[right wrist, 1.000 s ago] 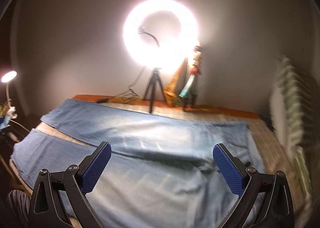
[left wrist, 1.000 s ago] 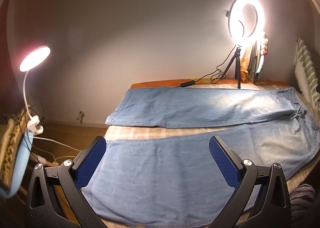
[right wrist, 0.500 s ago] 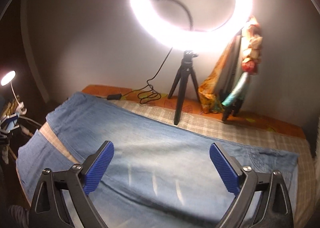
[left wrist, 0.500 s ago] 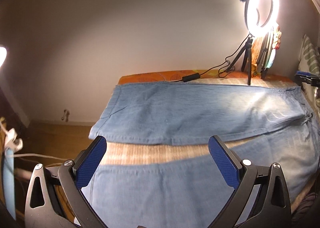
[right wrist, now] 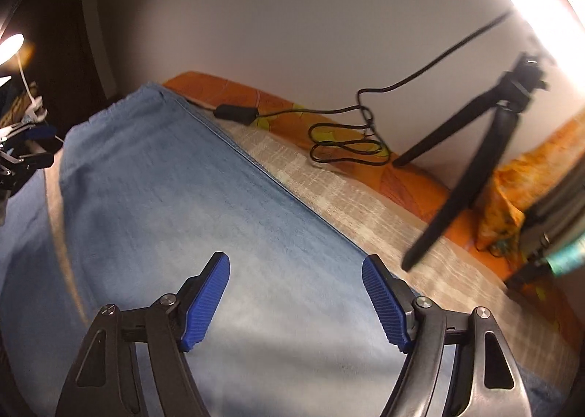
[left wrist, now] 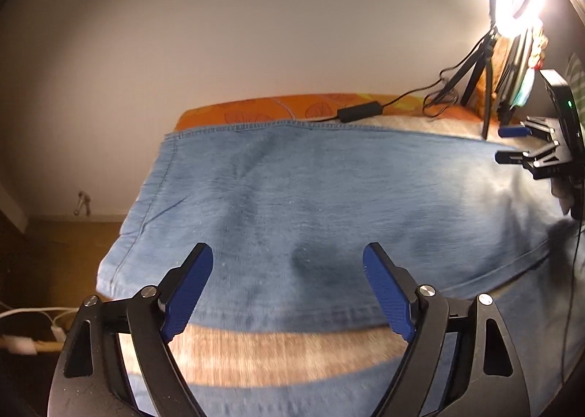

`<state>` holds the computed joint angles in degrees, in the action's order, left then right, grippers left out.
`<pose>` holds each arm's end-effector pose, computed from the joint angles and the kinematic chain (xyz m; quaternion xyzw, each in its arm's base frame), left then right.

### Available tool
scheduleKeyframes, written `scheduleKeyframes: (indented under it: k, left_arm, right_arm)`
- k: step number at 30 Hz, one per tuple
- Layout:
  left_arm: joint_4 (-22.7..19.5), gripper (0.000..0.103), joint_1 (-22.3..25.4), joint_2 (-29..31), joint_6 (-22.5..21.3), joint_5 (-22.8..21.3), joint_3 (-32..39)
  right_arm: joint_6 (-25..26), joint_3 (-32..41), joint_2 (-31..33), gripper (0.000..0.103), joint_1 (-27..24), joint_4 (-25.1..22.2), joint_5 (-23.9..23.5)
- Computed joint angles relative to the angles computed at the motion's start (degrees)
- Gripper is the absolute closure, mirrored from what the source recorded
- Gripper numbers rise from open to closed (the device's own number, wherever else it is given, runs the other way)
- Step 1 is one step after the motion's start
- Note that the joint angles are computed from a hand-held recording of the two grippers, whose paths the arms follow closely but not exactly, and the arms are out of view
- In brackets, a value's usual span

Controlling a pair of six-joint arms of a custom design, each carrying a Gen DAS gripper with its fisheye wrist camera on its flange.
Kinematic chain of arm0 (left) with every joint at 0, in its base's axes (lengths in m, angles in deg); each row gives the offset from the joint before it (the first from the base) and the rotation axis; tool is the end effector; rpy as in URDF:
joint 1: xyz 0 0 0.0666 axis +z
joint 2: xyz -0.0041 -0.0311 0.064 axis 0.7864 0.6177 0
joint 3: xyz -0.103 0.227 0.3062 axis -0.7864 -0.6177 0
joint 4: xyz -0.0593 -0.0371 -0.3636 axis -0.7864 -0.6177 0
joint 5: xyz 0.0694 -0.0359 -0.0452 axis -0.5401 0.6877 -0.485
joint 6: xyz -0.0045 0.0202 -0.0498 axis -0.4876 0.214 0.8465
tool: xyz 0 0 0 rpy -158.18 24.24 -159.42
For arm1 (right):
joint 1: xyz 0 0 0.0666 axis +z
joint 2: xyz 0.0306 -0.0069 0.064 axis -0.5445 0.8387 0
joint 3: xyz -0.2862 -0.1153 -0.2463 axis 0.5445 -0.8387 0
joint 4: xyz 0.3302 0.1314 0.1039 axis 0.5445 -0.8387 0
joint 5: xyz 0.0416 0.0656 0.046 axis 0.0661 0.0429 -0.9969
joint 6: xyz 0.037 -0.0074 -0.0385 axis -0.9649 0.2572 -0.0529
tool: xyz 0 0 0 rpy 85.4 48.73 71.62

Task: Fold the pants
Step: 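Move both tools toward the jeans and close the right gripper on the waistband edge, then close the left gripper on the leg hem while the right gripper holds the waistband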

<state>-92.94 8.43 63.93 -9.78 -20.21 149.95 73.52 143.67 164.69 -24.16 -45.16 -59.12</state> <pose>0.4433 -0.3920 0.3542 -0.1444 0.9272 0.0557 0.3410 0.6542 0.1082 0.3242 -0.3879 0.8838 0.0362 0.2590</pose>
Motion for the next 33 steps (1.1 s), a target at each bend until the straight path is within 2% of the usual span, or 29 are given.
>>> scheduleKeyframes:
  k: [6,10,12,14,17,20,21,22,26,33]
  left_arm:
    - [2.65,0.023,2.05,0.81,-1.67,2.93,-1.99]
    - [3.49,0.024,2.40,1.14,-2.23,4.00,-2.87]
    - [4.40,0.024,2.69,1.11,-2.22,4.49,-3.57]
    - [5.22,0.024,2.98,1.07,-2.12,5.12,-4.21]
    - [6.68,0.024,3.55,1.04,-2.52,5.43,-4.98]
    - [6.78,0.024,3.83,1.00,-2.66,5.65,-4.99]
    - [6.78,0.024,3.92,0.97,-2.65,5.83,-4.97]
    - [6.81,0.024,4.04,0.87,-2.50,6.18,-4.98]
    - [6.71,0.024,4.54,-0.42,-0.39,6.25,-5.56]
    - [9.85,0.024,7.54,-5.98,4.11,5.79,-8.33]
  right_arm:
    - [1.61,7.66,6.73,0.025,1.30,-2.79,0.93]
    - [3.26,11.70,9.98,0.016,1.72,-5.48,1.94]
    - [2.50,13.96,11.44,0.013,1.43,-7.06,0.84]
    - [1.10,17.08,13.20,0.016,1.09,-10.30,-1.11]
    - [1.12,15.71,12.55,0.029,1.06,-9.74,-3.12]
    - [1.06,13.32,11.00,0.060,1.36,-8.50,-3.56]
    - [0.53,12.71,10.58,0.077,1.63,-8.00,-3.00]
    - [0.31,11.31,9.63,0.088,1.92,-6.86,-1.94]
    - [1.89,1.80,3.02,0.099,3.24,0.65,1.14]
    - [7.23,-19.12,-13.31,0.100,4.66,13.69,1.88]
